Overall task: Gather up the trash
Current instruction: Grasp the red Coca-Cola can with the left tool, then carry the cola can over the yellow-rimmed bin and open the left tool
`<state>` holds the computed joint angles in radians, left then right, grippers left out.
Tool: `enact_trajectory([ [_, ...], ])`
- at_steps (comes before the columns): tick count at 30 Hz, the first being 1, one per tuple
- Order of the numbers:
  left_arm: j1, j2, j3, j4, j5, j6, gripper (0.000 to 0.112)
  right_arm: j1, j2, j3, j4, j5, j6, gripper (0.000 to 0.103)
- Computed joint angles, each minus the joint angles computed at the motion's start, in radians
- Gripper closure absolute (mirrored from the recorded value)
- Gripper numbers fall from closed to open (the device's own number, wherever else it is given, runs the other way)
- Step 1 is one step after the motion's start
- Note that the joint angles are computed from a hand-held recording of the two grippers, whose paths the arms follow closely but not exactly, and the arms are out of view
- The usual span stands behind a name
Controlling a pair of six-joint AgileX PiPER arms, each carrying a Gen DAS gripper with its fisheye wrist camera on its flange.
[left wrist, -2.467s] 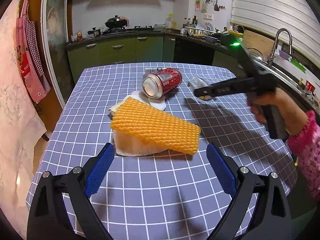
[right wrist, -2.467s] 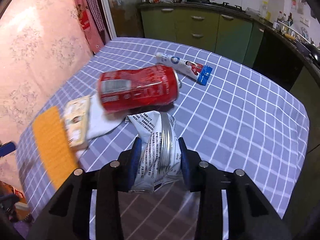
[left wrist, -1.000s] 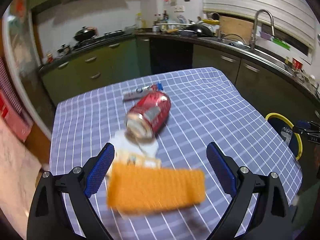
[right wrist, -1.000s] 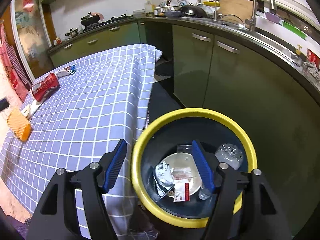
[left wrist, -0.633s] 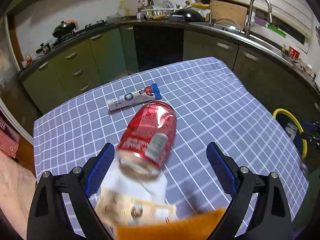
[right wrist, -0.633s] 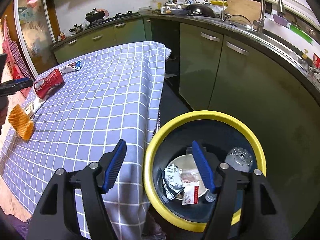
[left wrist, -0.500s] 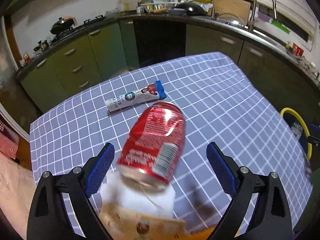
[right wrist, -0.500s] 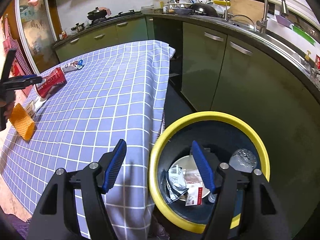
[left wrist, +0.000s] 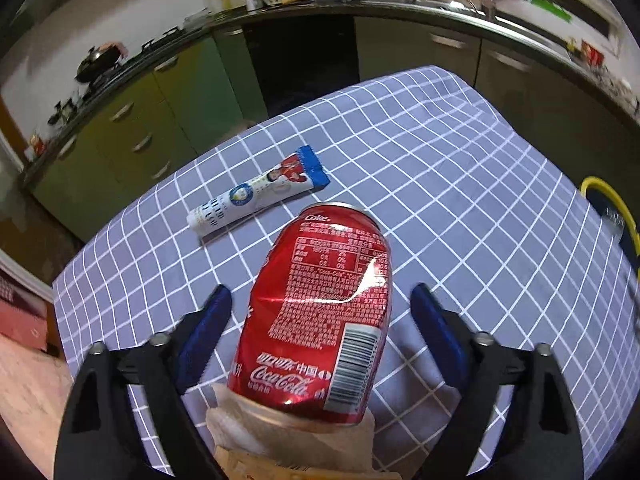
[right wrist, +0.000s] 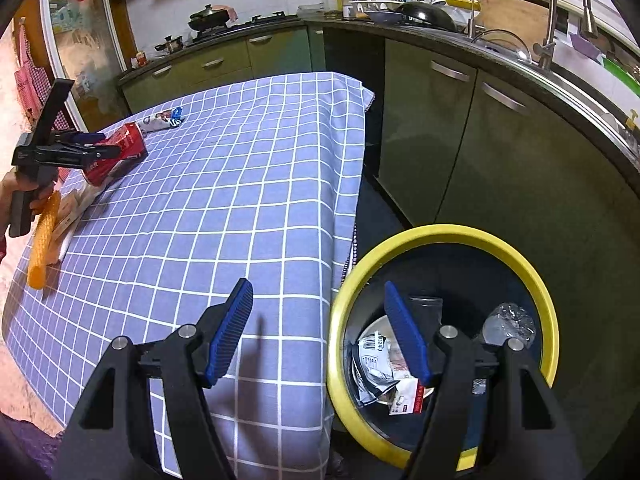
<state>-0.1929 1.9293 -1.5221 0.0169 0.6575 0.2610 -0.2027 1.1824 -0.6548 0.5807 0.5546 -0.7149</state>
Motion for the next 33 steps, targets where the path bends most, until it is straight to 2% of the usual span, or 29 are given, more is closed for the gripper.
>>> enact_trajectory([
  [1,-0.004,0.008,-0.014,0.005,0.018,-0.004,0.042,-0.005,-0.005,0.001,0.005,0.004,-0.006,0.039],
  [6,-0.018,-0.004,-0.009,0.025,0.025,-0.024,0.042,-0.051,-0.028,0.01,0.045,0.038,-0.061,0.039],
  [12,-0.083,-0.117,0.067,0.058,0.005,-0.078,0.043,-0.124,-0.059,0.023,0.095,0.085,-0.139,0.039],
  [18,-0.233,-0.235,0.136,0.049,0.019,-0.128,0.042,-0.259,-0.139,0.033,0.136,0.171,-0.232,0.039],
  [21,-0.351,-0.268,0.149,0.037,0.021,-0.161,0.042,-0.411,-0.189,0.035,0.168,0.243,-0.314,0.039],
  [25,-0.52,-0.231,0.091,0.011,0.02,-0.188,0.042,-0.706,-0.211,0.026,0.245,0.393,-0.491,0.039],
  [28,-0.627,-0.141,-0.014,-0.005,0.031,-0.206,0.042,-0.916,-0.191,0.014,0.284,0.497,-0.612,0.039],
  [33,-0.738,0.07,-0.264,-0.021,0.086,-0.252,0.042,-1.133,-0.126,-0.005,0.307,0.588,-0.741,0.039],
])
